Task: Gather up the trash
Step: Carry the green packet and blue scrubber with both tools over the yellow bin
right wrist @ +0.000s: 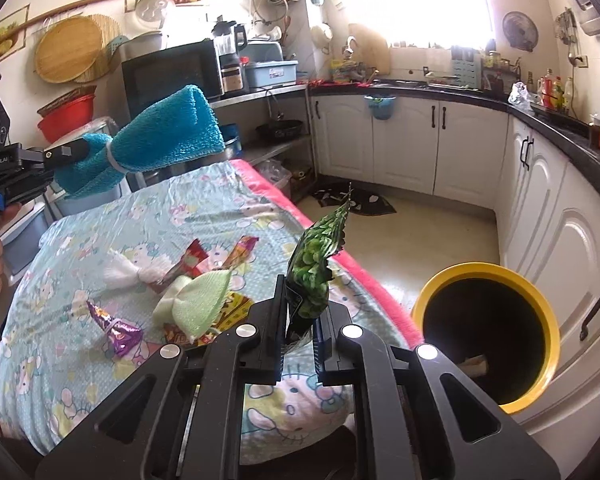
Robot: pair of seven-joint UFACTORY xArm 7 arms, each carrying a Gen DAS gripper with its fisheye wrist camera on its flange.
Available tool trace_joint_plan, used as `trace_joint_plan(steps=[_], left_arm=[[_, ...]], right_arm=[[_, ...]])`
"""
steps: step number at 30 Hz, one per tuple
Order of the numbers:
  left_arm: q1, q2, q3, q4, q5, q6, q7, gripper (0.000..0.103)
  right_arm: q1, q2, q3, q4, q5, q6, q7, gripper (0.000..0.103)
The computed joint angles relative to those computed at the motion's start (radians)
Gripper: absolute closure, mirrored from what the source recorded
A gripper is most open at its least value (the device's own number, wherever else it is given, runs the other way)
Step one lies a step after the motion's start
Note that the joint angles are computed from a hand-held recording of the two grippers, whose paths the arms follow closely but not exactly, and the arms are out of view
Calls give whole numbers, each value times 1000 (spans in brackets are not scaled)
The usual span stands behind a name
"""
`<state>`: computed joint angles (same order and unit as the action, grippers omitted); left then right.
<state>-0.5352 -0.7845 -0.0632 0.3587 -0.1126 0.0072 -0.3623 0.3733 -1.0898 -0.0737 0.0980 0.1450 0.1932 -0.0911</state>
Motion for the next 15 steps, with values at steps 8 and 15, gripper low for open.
trace_joint_plan(steps=[8, 15], left_arm=[[-57, 130, 13, 91, 6, -52, 17, 99], [-120, 232, 32, 165, 5, -86, 34, 99]], right_arm=[[-73, -65, -23, -1, -7, 39, -20, 92], [-136, -102, -38, 1, -5, 61, -38, 92]])
